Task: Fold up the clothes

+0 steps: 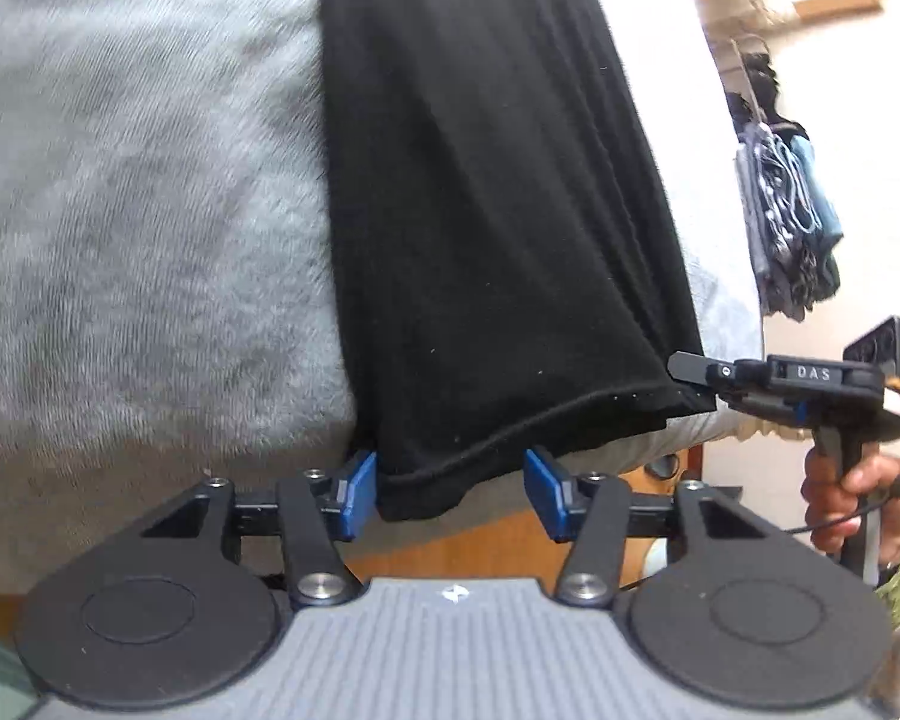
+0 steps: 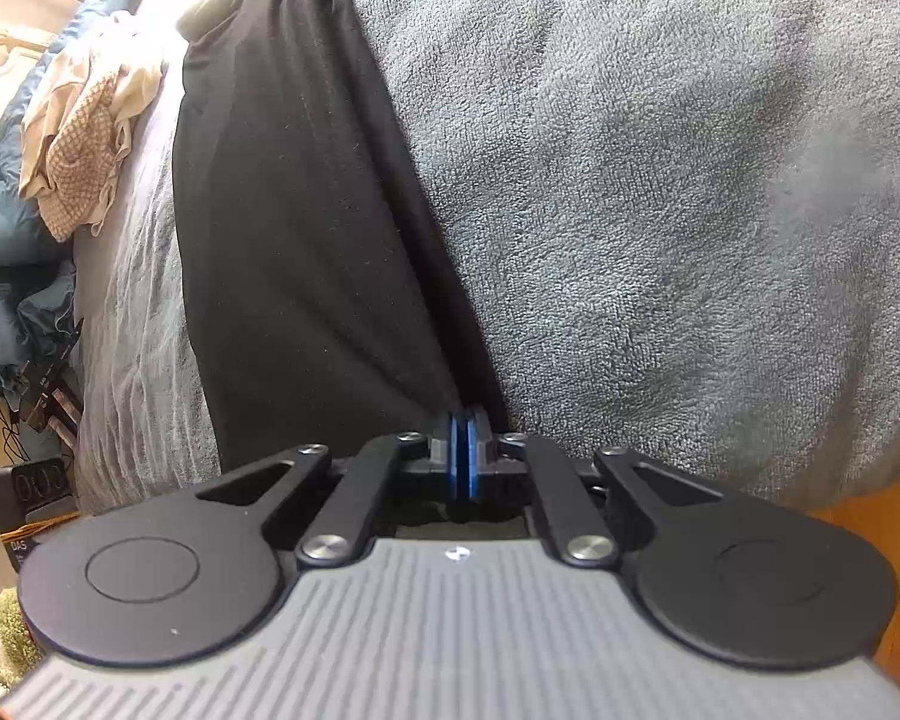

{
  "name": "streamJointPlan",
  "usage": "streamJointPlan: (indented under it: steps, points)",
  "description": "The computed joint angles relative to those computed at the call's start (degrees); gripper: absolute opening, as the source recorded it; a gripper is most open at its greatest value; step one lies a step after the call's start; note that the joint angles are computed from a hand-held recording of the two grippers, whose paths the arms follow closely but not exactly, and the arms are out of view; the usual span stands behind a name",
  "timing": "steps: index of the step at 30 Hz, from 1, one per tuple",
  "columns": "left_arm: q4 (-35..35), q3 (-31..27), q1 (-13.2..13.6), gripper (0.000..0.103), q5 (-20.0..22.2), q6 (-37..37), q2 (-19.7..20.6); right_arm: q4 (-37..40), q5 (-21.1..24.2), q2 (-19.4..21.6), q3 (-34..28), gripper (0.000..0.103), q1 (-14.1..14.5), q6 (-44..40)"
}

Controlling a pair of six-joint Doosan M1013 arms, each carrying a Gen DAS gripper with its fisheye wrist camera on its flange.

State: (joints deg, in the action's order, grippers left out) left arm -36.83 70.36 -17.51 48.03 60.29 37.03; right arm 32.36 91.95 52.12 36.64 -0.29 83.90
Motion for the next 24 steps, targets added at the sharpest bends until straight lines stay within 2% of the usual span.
streamJointPlan:
  steps: [1,2,7,11,19,24]
  points:
    - [-0.3,0.6,0.0,0.023,-0.2,-1.1,-0.2,0.1,0.1,0.1,-0.1,0.002,0.0,0.3]
    - [-0.4,0.9,-0.1,0.007,-0.6,-1.4,-0.4,0.2,0.2,0.1,-0.2,0.002,-0.1,0.5]
    - [-4.8,1.8,0.5,0.005,-1.8,4.7,-1.3,1.5,1.4,0.3,-0.9,0.002,-0.5,1.3]
    - [-6.9,1.3,1.4,0.005,0.7,9.4,-1.8,2.5,2.6,0.3,-1.6,0.002,-0.7,2.0]
    - [-3.1,-2.2,1.6,0.004,7.5,13.6,0.2,-1.2,4.4,0.4,-1.2,0.002,0.0,0.2]
    - [-2.0,-3.3,1.6,0.005,9.2,15.2,0.3,-0.6,5.1,0.1,-0.6,0.002,0.2,-0.2]
